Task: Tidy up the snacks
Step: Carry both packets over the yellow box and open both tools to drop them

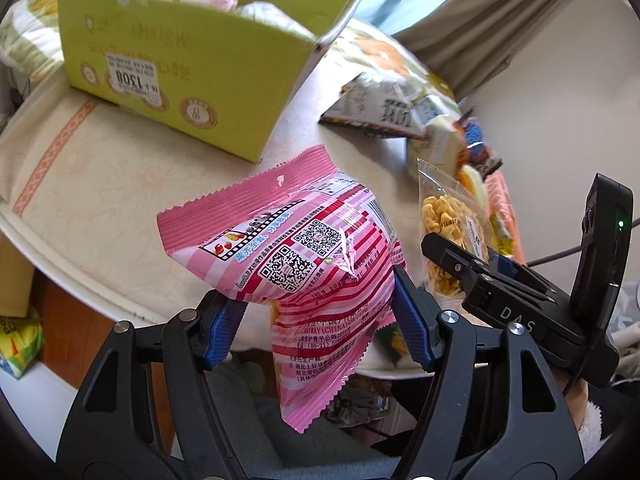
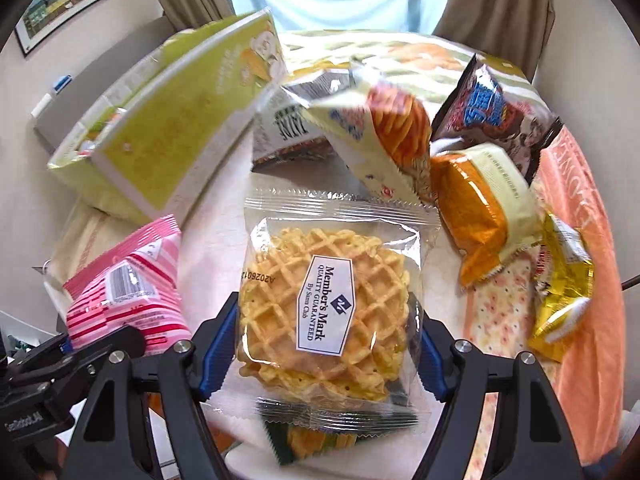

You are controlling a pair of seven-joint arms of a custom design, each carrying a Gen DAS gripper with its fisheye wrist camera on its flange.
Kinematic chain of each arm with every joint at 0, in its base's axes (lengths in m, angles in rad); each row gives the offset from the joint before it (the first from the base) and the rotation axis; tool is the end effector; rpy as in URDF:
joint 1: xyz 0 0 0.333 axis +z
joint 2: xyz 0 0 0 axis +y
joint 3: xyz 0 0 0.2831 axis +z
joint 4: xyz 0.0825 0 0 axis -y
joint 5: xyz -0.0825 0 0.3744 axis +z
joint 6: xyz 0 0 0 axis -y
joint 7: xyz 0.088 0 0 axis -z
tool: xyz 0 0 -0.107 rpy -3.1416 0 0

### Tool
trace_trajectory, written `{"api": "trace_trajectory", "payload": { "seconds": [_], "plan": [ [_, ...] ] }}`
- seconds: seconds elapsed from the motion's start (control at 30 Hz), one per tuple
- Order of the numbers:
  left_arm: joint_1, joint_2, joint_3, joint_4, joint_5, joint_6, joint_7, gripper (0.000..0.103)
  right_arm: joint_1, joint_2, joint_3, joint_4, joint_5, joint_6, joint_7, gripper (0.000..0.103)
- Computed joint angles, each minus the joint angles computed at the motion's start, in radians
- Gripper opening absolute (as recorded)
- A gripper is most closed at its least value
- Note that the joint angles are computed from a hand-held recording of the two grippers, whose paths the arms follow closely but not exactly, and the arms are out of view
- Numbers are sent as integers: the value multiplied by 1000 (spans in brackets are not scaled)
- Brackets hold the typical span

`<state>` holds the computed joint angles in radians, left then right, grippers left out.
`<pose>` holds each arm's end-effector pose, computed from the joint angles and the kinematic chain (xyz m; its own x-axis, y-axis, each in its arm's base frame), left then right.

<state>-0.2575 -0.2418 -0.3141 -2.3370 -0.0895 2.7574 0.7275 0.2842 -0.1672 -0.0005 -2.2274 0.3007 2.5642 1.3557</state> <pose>0.4314 -0.2804 0.4752 0.1875 -0.8703 0.4554 -0.8292 -0.3888 -0.4015 0.5119 0.1445 0.4709 0.3212 -0.9335 -0.1595 -0.8441 -0.2059 -0.4952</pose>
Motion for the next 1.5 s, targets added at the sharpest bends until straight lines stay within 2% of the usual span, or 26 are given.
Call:
{"api": "trace_trajectory", "payload": {
  "seconds": [0.2,0.3,0.33,0.5,0.7,0.93,1.07,1.2,1.37,1.5],
  "plan": [
    [27,-75,-31,14,69,-12,-42,66,-4,-145,-48,-39,33,-59,-75,72],
    [44,-116,-33,14,91,-8,-51,66,-9,-172,-48,-16,46,-82,-101,72],
    [52,-127,-32,16,96,-10,-51,66,12,-149,-53,14,35,-74,-86,72],
    [97,-170,-4,37,107,-20,-3,66,27,-114,-39,110,28,-77,-92,72],
    [125,-141,87,104,54,-24,176,66,39,-19,6,245,8,-41,-41,72],
    [138,4,209,274,-128,-97,501,66,41,207,76,527,-106,-53,132,72],
    [179,143,249,439,-254,-198,684,66,61,360,103,725,-208,-107,262,72],
    [239,293,243,622,-317,-311,811,66,95,486,106,900,-295,-190,387,72],
    [306,501,215,874,-355,-465,888,66,134,629,95,1105,-361,-310,500,72],
    [328,604,191,990,-347,-526,910,70,152,714,85,1226,-385,-402,540,72]
  ]
}}
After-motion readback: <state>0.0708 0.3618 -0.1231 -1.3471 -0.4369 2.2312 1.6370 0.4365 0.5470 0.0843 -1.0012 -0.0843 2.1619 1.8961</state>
